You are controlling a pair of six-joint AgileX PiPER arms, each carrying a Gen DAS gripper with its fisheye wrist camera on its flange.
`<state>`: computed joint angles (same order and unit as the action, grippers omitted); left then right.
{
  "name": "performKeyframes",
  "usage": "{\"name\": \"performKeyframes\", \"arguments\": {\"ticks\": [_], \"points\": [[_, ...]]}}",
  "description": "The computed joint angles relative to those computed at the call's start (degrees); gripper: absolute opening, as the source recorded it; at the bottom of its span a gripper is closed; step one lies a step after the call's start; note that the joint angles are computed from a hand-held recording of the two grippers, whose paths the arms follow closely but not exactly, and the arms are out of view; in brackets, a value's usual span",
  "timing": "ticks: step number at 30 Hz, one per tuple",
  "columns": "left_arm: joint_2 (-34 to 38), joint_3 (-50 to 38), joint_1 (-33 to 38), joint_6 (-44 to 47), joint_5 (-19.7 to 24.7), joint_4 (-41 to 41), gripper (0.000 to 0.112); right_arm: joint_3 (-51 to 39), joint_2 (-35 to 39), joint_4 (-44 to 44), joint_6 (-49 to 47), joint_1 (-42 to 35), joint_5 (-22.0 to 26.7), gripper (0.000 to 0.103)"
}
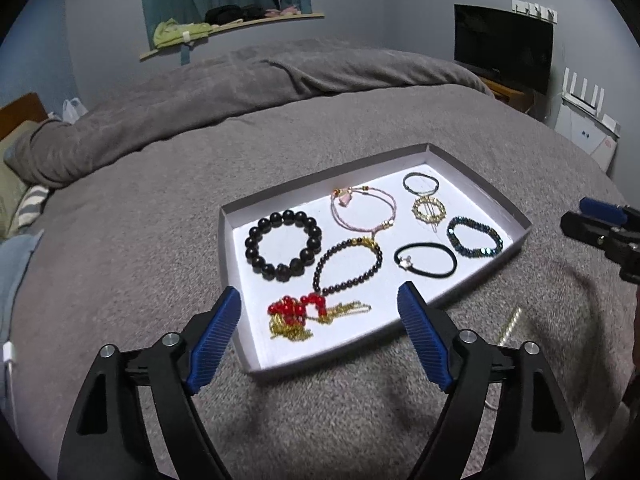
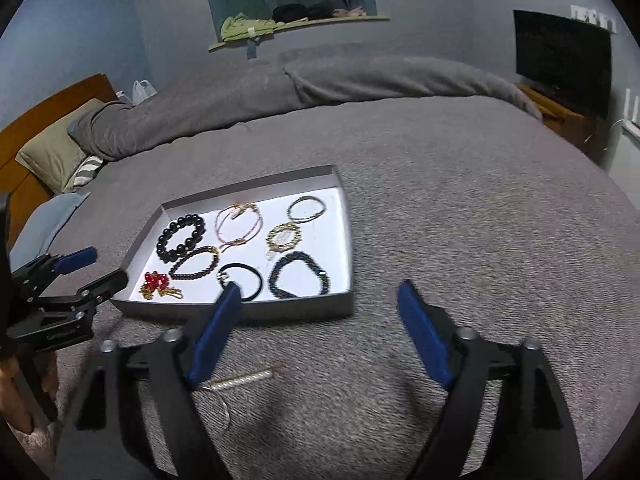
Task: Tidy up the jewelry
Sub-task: 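Withdraw both tools toward the silver hoop and pearl hairpin, then grasp the silver hoop with the left tool while the right tool grasps the pearl hairpin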
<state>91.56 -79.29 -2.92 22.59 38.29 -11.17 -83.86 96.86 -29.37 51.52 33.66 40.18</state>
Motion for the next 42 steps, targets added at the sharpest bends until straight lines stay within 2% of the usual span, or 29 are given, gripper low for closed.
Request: {"name": "performKeyframes", "arguments": {"ticks": [7,16,22,25,28,34,40,42], "points": [[-4.5,4.7,-0.6,-0.5,-0.2,-0.1,0.087,5.2,-3.7,-3.5,3.6,-0.1,0.3,0.097],[-10.4,14.4,-6.0,-0.9,-2.3,-2.0,0.091,10.6,-6.6,-7.1,7.6,0.4,1.8,0.098],[-10.7,19.5,-11.0,-1.7,-5.7,-3.1,0.091,14.6,-9.3,-7.7,7.5,1.3,0.5,0.098],[-10.0,21.1,-13.7,-5.6,-8.2,0.4,0.091,16.3,-10.4,-9.7,9.4,1.7,0.2,0.098],[-9.1,21.8,-15.4,-9.9,-9.9,4.2,0.091,16.9,-10.6,-8.0,8.3,1.0,-0.7,0.098],[-8.2,22.4,-15.8,-10.9,-10.9,4.9,0.091,17.8,-10.8,-6.9,7.6,0.3,-2.6,0.098],[-8.4,23.4,-16.4,-7.5,-11.9,2.0,0.090,17.5,-10.4,-6.2,7.0,0.6,-2.6,0.098],[-8.2,23.4,-17.1,-8.8,-12.3,3.7,0.089,17.5,-10.4,-6.1,6.9,0.7,-2.7,0.098]]}}
